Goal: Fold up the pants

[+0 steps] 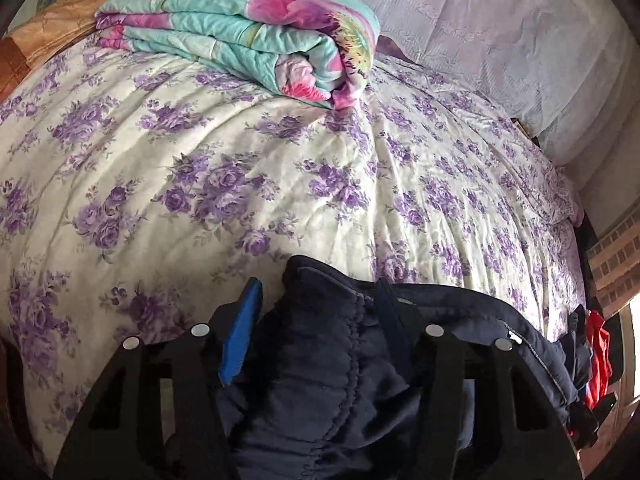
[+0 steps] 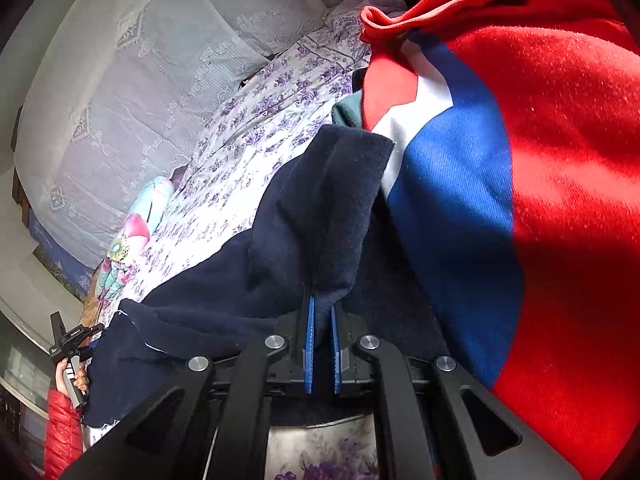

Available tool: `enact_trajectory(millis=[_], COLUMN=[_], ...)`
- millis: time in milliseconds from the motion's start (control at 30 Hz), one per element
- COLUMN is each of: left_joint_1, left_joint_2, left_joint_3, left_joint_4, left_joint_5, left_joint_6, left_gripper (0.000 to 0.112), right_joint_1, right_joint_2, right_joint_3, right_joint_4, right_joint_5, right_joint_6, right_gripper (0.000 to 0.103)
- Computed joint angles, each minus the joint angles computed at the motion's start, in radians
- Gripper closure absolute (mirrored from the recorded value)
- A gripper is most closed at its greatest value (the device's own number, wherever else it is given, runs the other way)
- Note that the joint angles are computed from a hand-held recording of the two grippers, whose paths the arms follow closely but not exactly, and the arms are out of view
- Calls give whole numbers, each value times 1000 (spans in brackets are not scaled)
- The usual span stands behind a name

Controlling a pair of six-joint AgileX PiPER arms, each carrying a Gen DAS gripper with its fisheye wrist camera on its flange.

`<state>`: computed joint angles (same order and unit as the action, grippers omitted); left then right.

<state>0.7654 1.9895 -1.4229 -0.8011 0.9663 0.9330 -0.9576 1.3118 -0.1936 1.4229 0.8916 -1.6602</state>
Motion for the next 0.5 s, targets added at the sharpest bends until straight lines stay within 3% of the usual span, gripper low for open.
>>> enact_trajectory(millis=[67,100,267,333,367,400,500], left_joint_1=[19,25,-34,-68,-71,-59,59], left_joint_2=[30,39,81,11,-17,-37,-36], left_joint_3=[-44,-59,-128,-25,18,43,40], left_joint_4=[-15,-25,86,102,88,55,-128], left_joint_5=[40,54,143,44,0,-20,106], left_joint_6=[-38,-37,-8,87,128,165,259], left_gripper=[33,29,30,44,56,80,93], right_joint_1=[1,4,2,4,6,9,12], right_joint_2=[0,-1,-1,5,7,9,9], right_joint_3=[0,0,1,0,2,3,7], right_joint_4=[1,2,1,6,10,13,20], right_joint_5=[-2,-3,-1,0,-1,-1,-2], right_joint_6=[-2,-1,-1,-4,-6,-8,-13], right_gripper=[95,95,95,95,95,95,95])
